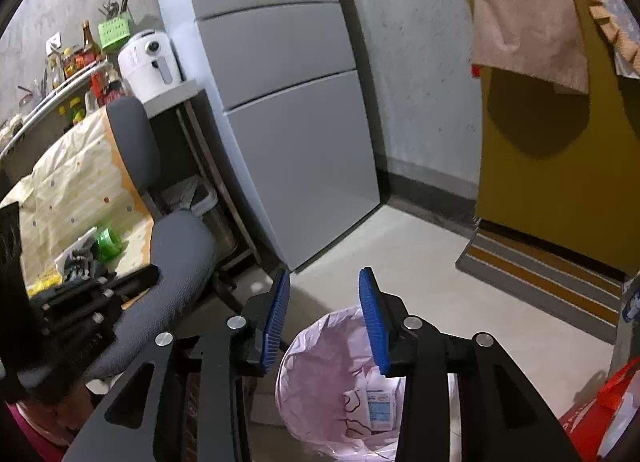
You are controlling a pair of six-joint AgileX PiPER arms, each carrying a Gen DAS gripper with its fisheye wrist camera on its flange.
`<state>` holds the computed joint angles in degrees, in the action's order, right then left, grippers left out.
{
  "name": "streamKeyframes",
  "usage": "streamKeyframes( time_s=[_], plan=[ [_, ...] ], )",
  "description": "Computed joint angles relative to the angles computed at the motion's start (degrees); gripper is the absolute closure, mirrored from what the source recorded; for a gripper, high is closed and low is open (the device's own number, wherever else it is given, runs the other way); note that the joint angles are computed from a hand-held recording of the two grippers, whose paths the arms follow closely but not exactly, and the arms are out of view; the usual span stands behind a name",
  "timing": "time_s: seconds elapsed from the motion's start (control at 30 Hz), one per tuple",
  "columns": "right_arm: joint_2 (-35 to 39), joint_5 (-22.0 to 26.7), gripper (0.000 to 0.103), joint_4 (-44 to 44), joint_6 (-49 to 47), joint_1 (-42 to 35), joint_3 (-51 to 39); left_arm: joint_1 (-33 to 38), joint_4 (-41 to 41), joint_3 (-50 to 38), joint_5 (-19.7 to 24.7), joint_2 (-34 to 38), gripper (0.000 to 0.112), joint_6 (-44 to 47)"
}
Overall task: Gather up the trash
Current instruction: 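Return both tools to the chair toward the remaining trash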
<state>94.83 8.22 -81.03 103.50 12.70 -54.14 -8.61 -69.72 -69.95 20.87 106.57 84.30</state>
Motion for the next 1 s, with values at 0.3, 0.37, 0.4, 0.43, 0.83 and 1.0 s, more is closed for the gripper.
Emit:
streamKeyframes(
  time_s=[0.3,0.37,0.4,0.43,0.83,1.0],
  plan=[
    [3.70,-1.57,0.061,28.37,-29.51,5.27,-6.39,10.89,-8.28,9.33,-2.27,-7.18,0.053,6.98],
    [5.60,-1.22,0.061,38.73,-40.97,7.83,-9.76,13.14,-9.32,11.08,-2.91,-8.74,0.051,8.19],
    [6.30,-0.91,0.061,44.15,-46.70,8.59,-11.23,14.41,-9.85,11.74,-3.13,-9.30,0.050,8.92],
    [7.21,-0.49,0.061,49.42,-52.42,9.62,-12.96,16.17,-10.51,12.54,-3.46,-10.02,0.049,9.78],
    [26.97,15.82,0.060,92.95,-101.34,20.10,-50.42,33.53,-8.80,12.33,-7.24,-11.39,0.046,7.95],
    [42.06,30.25,0.060,92.55,-101.44,23.42,-79.05,39.61,-6.34,9.38,-8.52,-9.56,0.046,4.51]
  ],
)
